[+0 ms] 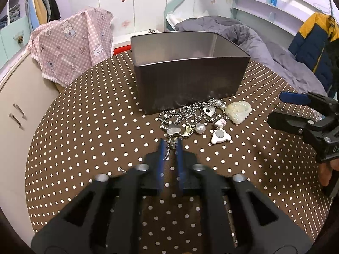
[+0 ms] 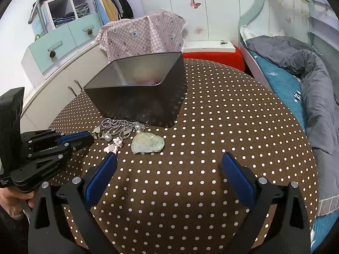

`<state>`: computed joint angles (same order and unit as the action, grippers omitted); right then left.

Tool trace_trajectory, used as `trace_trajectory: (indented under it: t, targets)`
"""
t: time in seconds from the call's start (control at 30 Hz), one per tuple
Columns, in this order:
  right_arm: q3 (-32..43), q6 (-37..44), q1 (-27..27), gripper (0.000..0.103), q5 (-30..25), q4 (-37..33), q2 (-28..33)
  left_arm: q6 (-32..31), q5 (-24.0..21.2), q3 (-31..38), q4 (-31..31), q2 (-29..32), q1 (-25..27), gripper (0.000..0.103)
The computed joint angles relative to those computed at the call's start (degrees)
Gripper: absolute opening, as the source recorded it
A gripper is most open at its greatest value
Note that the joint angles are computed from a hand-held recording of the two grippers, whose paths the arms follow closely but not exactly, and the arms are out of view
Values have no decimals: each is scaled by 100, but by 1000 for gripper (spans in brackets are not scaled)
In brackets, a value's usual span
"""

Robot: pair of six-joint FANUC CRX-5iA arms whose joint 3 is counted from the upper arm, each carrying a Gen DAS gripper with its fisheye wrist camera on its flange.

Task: Organize jewelry
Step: 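Lower the left tool onto the silver chain and close it, then close the right tool on the pale green jade pendant while the left tool holds the silver chain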

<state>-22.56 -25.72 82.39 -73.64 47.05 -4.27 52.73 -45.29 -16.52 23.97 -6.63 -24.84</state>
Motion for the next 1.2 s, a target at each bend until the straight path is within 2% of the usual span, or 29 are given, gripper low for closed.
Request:
trace_trajectory:
  t: [0.03, 0.1, 0.2, 0.3, 0.37, 0.43, 0.53, 0.6, 0.7, 0.87, 0.9, 0.97, 1.0, 1.03, 1.13, 1.17, 1.2]
  targets:
    - [-6, -5, -4, 95, -2, -8, -5, 40, 139, -44, -59, -59, -31, 76]
    - [-14, -11, -12, 95, 9, -7, -9, -134, 357, -193, 85, -178, -43, 78]
    - [3, 21, -30, 95, 19, -20, 7, -17, 287, -98, -10, -101, -53, 77]
    - [12, 64, -64, 95, 68, -19, 24, -132, -101, 75, 142, 133, -3, 31]
    - [24, 80, -97, 95, 103, -20, 47, -384, -144, 30, 375, 148, 42, 13]
    - [34, 126, -155, 95, 174, -44, 69, -491, -141, -27, 467, 111, 53, 8]
    - [50, 202, -223, 95, 281, -61, 105, -672, -77, -202, 700, -12, 136, 7]
    - [70, 346, -289, 91, 375, -119, 122, -786, -73, -316, 852, -98, 198, 7]
    - [136, 592, -398, 81, 504, -205, 163, -984, -98, -497, 1002, -259, 315, 7]
    - [431, 1427, -483, 50, 466, -411, 387, -1137, -120, -763, 1272, -497, 446, 7]
    - [427, 1479, -471, 38, 502, -399, 384, -1172, -136, -807, 1287, -554, 474, 7]
    - [449, 1509, -409, 33, 453, -409, 394, -1195, -182, -822, 1191, -622, 509, 7]
    - [443, 1501, -372, 24, 402, -422, 395, -1184, -217, -796, 1130, -623, 519, 7]
    - [411, 1440, -319, 20, 352, -413, 374, -1155, -228, -789, 1035, -654, 518, 7]
    - [214, 1129, -200, 20, 375, -297, 215, -1031, -242, -717, 754, -688, 466, 9]
    - [177, 1061, -172, 20, 346, -263, 187, -1009, -236, -708, 728, -689, 450, 16]
    - [135, 1032, -165, 21, 368, -247, 149, -955, -179, -695, 677, -689, 426, 42]
